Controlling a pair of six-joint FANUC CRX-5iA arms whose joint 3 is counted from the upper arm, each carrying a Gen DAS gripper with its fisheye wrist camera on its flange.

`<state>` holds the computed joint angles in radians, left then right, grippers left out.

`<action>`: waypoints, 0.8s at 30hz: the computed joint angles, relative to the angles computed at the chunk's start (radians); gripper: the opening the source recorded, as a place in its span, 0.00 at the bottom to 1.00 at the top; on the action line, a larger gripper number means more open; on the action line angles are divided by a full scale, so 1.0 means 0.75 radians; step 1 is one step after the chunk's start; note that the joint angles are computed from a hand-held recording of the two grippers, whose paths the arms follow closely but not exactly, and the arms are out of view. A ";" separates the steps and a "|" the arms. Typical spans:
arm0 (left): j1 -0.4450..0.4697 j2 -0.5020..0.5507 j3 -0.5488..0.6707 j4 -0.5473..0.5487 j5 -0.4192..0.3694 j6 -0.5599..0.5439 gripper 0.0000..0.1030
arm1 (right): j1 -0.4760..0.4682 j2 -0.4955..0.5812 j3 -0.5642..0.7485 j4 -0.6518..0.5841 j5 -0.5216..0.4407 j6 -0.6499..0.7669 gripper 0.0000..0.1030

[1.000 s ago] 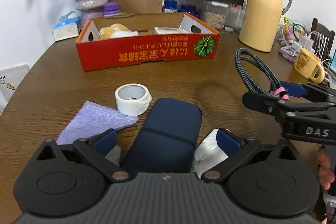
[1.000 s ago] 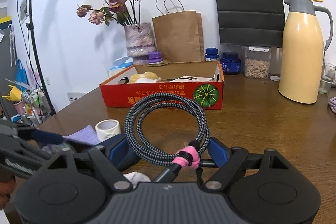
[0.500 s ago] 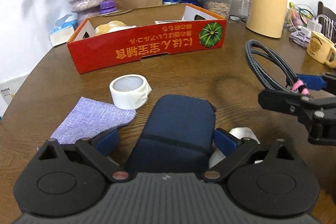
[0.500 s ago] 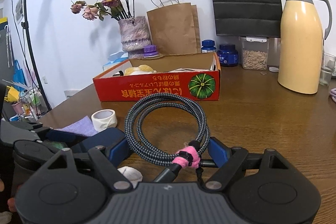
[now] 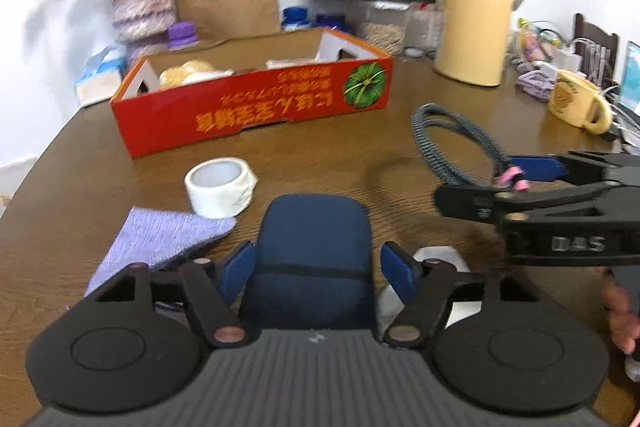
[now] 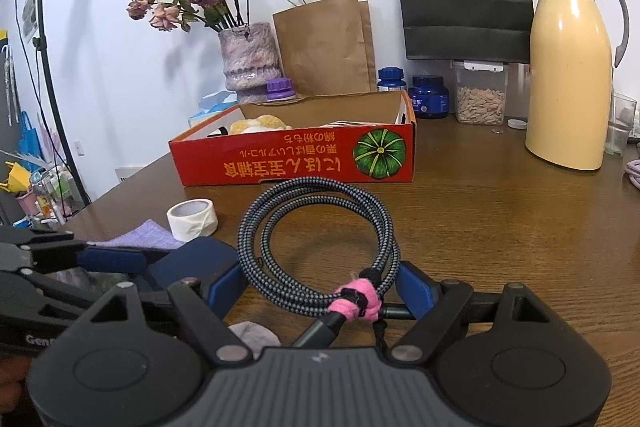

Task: Flip cup upright
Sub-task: 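Grasp the navy pouch with the left tool while the right tool holds the cable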

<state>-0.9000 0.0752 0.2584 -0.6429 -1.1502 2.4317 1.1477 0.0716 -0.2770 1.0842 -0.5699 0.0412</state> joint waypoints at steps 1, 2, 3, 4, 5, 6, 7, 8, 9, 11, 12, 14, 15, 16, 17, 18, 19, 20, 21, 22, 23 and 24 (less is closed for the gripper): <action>0.018 -0.005 -0.013 0.025 0.015 0.003 0.72 | 0.001 0.001 0.001 0.001 -0.003 -0.001 0.79; 0.038 -0.016 -0.036 0.051 0.044 0.007 0.72 | 0.000 0.000 -0.001 0.003 -0.003 -0.004 0.79; 0.048 -0.021 -0.048 0.064 0.058 0.004 0.72 | 0.000 0.000 -0.003 0.007 -0.003 -0.008 0.79; 0.054 -0.020 -0.052 0.074 0.063 -0.009 0.73 | 0.000 -0.001 -0.005 0.009 -0.002 -0.010 0.79; 0.062 -0.014 -0.051 0.090 0.061 -0.030 0.73 | 0.000 -0.001 -0.005 0.009 -0.001 -0.010 0.79; 0.069 -0.006 -0.050 0.105 0.057 -0.048 0.74 | 0.001 0.000 -0.004 0.007 -0.002 -0.007 0.79; 0.058 0.000 -0.048 0.085 0.051 -0.048 0.76 | 0.001 0.001 -0.003 0.004 -0.003 -0.004 0.79; 0.052 0.003 -0.048 0.072 0.050 -0.045 0.76 | 0.001 0.000 -0.004 0.002 -0.002 -0.002 0.79; 0.048 0.004 -0.048 0.066 0.050 -0.038 0.77 | 0.002 0.001 -0.002 0.001 -0.003 0.001 0.79; 0.043 0.003 -0.051 0.057 0.053 -0.026 0.77 | 0.001 0.000 -0.004 0.007 -0.003 -0.004 0.79; 0.040 0.002 -0.053 0.050 0.054 -0.020 0.77 | 0.001 0.000 -0.005 0.006 -0.003 -0.003 0.79; 0.033 0.001 -0.055 0.037 0.056 -0.010 0.74 | 0.003 0.001 -0.002 -0.003 -0.007 0.005 0.79; 0.027 0.001 -0.054 0.027 0.055 -0.003 0.70 | 0.003 0.003 0.000 -0.007 -0.009 0.009 0.79; 0.025 0.000 -0.056 0.024 0.058 0.002 0.69 | 0.005 0.004 0.002 -0.011 -0.013 0.012 0.79; 0.019 -0.001 -0.056 0.016 0.056 0.013 0.68 | 0.004 0.005 0.003 -0.009 -0.013 0.011 0.79; 0.014 -0.003 -0.055 0.008 0.054 0.027 0.66 | 0.003 0.007 0.002 -0.004 -0.012 0.008 0.79; 0.012 -0.007 -0.058 0.003 0.059 0.041 0.65 | 0.003 0.007 0.000 0.003 -0.011 0.003 0.79; 0.013 -0.011 -0.060 0.004 0.064 0.048 0.64 | 0.002 0.007 -0.001 0.009 -0.009 -0.001 0.79; 0.012 -0.012 -0.059 0.003 0.065 0.051 0.64 | 0.000 0.008 -0.004 0.018 -0.007 -0.007 0.79; 0.009 -0.011 -0.056 -0.002 0.061 0.053 0.64 | 0.000 0.007 -0.007 0.026 -0.005 -0.013 0.79; 0.004 -0.011 -0.053 -0.008 0.058 0.054 0.64 | -0.001 0.006 -0.009 0.033 -0.004 -0.017 0.79; -0.002 -0.011 -0.050 -0.016 0.056 0.061 0.64 | -0.004 0.004 -0.014 0.042 0.002 -0.025 0.79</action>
